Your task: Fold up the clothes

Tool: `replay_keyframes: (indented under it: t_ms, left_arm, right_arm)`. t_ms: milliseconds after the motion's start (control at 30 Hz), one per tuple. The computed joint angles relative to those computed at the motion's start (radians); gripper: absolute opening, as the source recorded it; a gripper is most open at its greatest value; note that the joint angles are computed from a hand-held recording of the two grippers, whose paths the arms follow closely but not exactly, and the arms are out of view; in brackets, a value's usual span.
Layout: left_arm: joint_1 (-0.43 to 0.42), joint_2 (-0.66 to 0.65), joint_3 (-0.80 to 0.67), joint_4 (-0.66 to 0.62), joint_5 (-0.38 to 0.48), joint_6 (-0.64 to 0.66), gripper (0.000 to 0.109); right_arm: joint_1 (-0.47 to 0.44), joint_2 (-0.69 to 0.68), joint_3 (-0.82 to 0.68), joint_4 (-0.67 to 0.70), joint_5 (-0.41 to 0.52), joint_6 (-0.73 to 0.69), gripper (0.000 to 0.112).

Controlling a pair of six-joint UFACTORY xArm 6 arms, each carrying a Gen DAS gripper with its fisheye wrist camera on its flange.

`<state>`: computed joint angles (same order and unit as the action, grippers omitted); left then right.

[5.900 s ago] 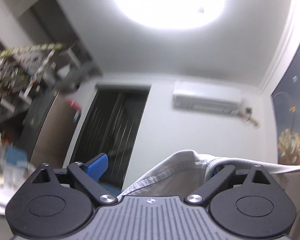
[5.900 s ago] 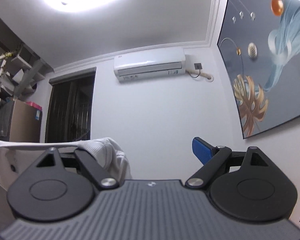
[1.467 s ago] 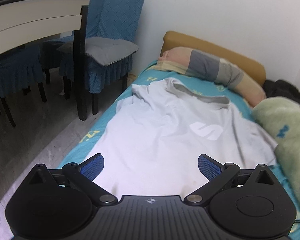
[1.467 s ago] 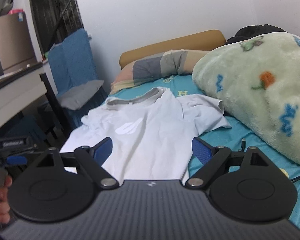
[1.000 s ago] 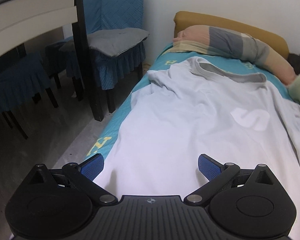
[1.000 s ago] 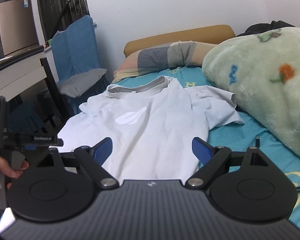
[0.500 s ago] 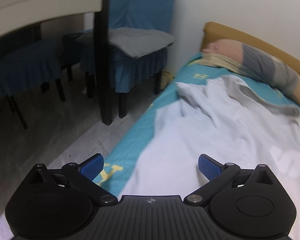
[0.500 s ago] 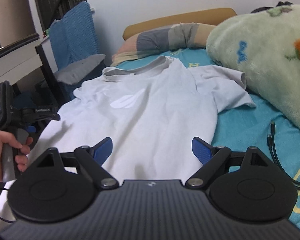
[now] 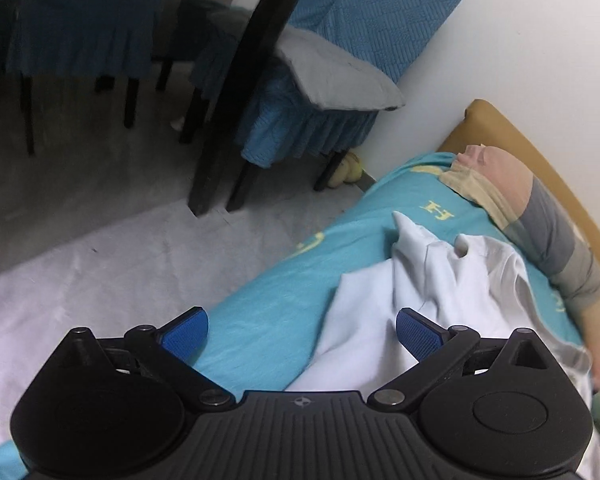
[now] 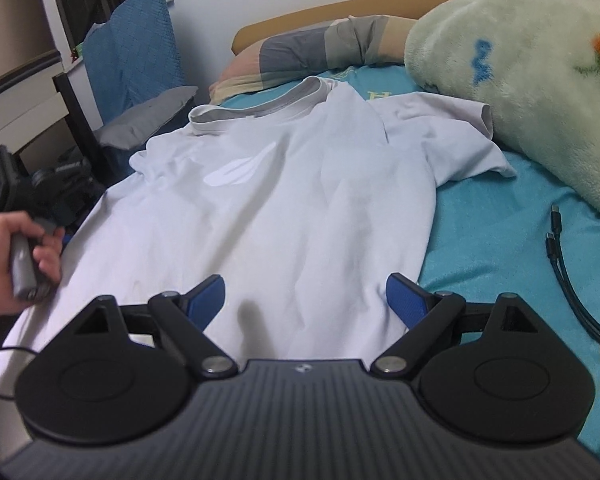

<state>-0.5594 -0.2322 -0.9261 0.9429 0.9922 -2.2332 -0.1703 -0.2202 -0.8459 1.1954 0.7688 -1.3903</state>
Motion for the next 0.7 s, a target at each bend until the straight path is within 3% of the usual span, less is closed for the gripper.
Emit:
replay_keyframes:
  t_ms: [200,300,367,467,600,700]
  left_arm:
    - [0.077,0.061,-0.029,0.052,-0.098,-0.022,0.096]
    - [0.088,0.114,-0.080,0.078,-0.109,0.030,0.074]
    - [0.095,0.163,-0.135,0.071,-0.113,0.118,0.038]
    - [0.071,0.239,-0.248,0.052,-0.035,0.273,0.006]
    - [-0.017,0.386,-0.460,0.122,0.127,0.589,0.004]
    - [-0.076,0.475,-0.571,0.182,0.068,0.791,0.004]
  right_arm:
    - [0.013,0.027,-0.012,0.038,-0.025,-0.015,0.090]
    - [0.021,0.037,-0.018,0.055,-0.037,-0.009,0.090]
    - [0.026,0.043,-0.022,0.062,-0.043,-0.007,0.090]
    - [0.024,0.049,-0.027,0.069,-0.038,0.000,0.090]
    - [0.012,0.059,-0.040,0.078,-0.023,0.021,0.088]
    - [0.003,0.071,-0.056,0.094,-0.041,0.052,0.088]
